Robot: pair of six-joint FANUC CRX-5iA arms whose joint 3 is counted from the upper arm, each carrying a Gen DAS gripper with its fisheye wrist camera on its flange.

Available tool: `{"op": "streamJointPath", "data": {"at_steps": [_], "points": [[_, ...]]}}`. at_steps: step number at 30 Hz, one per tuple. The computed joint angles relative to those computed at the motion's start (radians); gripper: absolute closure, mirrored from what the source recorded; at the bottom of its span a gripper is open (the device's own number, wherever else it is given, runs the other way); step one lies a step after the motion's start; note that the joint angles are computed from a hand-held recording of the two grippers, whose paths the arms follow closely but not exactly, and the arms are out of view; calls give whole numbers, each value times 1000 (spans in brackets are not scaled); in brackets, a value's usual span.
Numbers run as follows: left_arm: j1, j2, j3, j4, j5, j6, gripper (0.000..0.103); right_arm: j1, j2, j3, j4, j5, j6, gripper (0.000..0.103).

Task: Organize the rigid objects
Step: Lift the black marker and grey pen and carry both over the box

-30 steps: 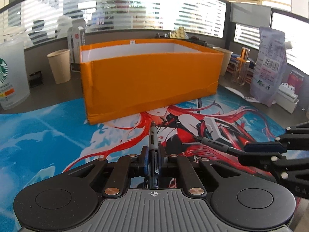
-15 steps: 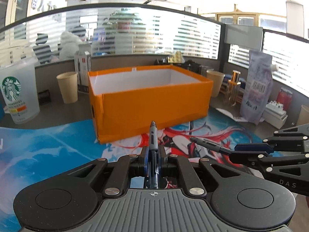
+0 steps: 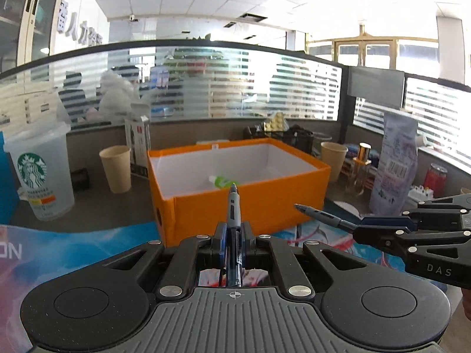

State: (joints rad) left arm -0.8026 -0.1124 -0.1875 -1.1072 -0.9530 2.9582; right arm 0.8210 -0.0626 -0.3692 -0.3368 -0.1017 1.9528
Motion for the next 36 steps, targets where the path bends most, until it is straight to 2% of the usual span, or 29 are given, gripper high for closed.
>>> {"op": "streamJointPath", "data": {"at_steps": [6, 13, 19, 22, 26, 27, 29, 33, 36], "points": [[16, 8, 25, -15, 12, -14, 96, -53, 20, 107, -255, -70, 256, 91], [35, 12, 53, -41, 22, -33, 96, -82, 47, 182, -352, -95, 359, 91], [64, 20, 65, -42, 44, -44, 96, -91, 81, 224, -354, -95, 352, 91], [93, 23, 44, 2, 73, -58, 96, -86, 95, 218, -322, -85, 310, 91], [191, 17, -29, 178, 214, -164, 95, -100, 108, 227, -364, -109, 341, 91], [202, 23, -39, 206, 228, -175, 95, -100, 111, 226, -360, -112, 337, 91], [222, 45, -51, 255, 241, -198, 95, -99, 117, 227, -359, -114, 333, 91], [227, 77, -52, 268, 208, -199, 89, -106, 123, 236, -382, -127, 354, 91], [262, 82, -68, 319, 241, -254, 89, -99, 125, 230, -357, -117, 330, 91]]}}
